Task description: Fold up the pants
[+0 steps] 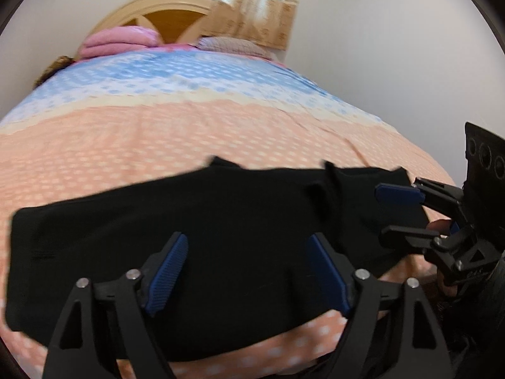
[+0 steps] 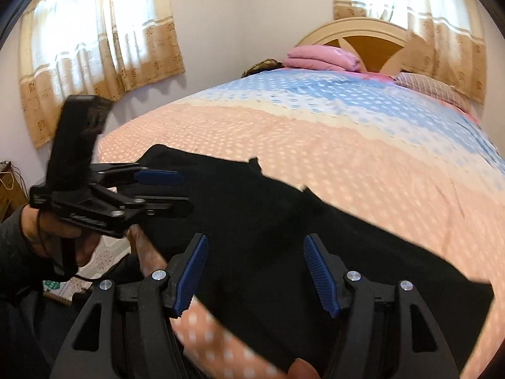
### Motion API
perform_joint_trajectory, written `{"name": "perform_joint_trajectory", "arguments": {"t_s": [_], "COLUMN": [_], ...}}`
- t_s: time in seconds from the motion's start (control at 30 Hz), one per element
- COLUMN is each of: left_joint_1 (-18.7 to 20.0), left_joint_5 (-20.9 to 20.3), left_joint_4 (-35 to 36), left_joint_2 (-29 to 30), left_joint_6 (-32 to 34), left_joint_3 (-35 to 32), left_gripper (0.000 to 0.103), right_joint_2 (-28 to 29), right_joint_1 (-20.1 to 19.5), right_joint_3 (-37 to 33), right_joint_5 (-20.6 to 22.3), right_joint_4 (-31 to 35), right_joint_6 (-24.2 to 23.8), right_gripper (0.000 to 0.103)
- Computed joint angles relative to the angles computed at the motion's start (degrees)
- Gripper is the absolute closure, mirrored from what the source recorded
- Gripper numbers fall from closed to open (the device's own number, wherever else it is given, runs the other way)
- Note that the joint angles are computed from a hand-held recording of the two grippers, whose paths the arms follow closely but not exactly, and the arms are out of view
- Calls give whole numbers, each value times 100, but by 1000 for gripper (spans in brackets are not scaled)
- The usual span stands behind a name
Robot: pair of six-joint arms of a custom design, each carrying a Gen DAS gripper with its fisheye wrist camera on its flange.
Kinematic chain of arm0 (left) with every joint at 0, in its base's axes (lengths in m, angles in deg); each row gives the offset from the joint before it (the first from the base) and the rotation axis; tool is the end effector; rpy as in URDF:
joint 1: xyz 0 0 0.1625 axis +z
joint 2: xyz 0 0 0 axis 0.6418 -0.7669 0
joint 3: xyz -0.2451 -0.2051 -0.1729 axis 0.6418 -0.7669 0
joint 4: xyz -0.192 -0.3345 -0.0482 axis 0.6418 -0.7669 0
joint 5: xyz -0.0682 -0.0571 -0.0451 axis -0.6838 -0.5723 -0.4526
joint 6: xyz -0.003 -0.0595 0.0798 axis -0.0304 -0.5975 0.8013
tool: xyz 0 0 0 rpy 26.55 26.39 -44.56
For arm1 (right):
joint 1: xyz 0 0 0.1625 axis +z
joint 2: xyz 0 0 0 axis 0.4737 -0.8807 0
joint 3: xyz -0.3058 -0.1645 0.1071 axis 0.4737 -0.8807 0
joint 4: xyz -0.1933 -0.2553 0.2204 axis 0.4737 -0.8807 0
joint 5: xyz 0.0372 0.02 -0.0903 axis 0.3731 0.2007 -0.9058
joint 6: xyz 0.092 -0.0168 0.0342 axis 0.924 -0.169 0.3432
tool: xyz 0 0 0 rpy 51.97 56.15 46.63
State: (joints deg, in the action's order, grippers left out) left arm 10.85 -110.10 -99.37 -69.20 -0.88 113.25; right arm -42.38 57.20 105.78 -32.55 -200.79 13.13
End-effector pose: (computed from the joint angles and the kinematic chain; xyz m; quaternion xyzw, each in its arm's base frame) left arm -0.2376 -0.6110 0.0979 0.1535 0.8908 -0.3537 0.2406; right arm 0.0880 -0.6507 0.2599 0.4940 -0.8472 0.1758 0.0857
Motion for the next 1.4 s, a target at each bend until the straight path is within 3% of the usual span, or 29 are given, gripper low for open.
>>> {"name": "perform_joint_trajectory", "arguments": {"t_s": [0.17,0.27,0.43,0.57,0.67,0.8,0.93,1.1,1.4], "left_joint_1": [110,165,326,566,681,758,738,714,720], "left_joint_5": [497,859,1468,1361,1299,1250,1434,1664,1679], "left_joint_4": [-183,-245,-591,-640,-612,-807,-903,-849,-769], "left_joint_2": [-429,-603,-939,-1107,-1080,-1027,-973,-860,-840], "left_joint_6": [-192,-231,-308,-600,-644,-597,-417,-236,-205], "left_joint_3": [481,676,1044,1184,1195,1220,1267,1209,1165], "left_gripper": [16,16,13,13,13,13,12,9,8], "right_joint_2": [599,558,156,100,-30,-194,-90,-176,-442], "right_joint_1": [102,77,31,-60,-105,-163,-211,-244,-335], "right_joint_3": [-325,-150,80,378,751,642,656,677,847], "right_joint_5": [-510,-435,-234,-556,-440,-39,-175,22,424], "right_joint_4": [61,-233,97,-51,-588,59,-177,-89,-134], "right_joint_6": [173,45,61,-27,-242,-13,75,259,305], "right_gripper": [38,38,38,38,38,38,38,38,38]}}
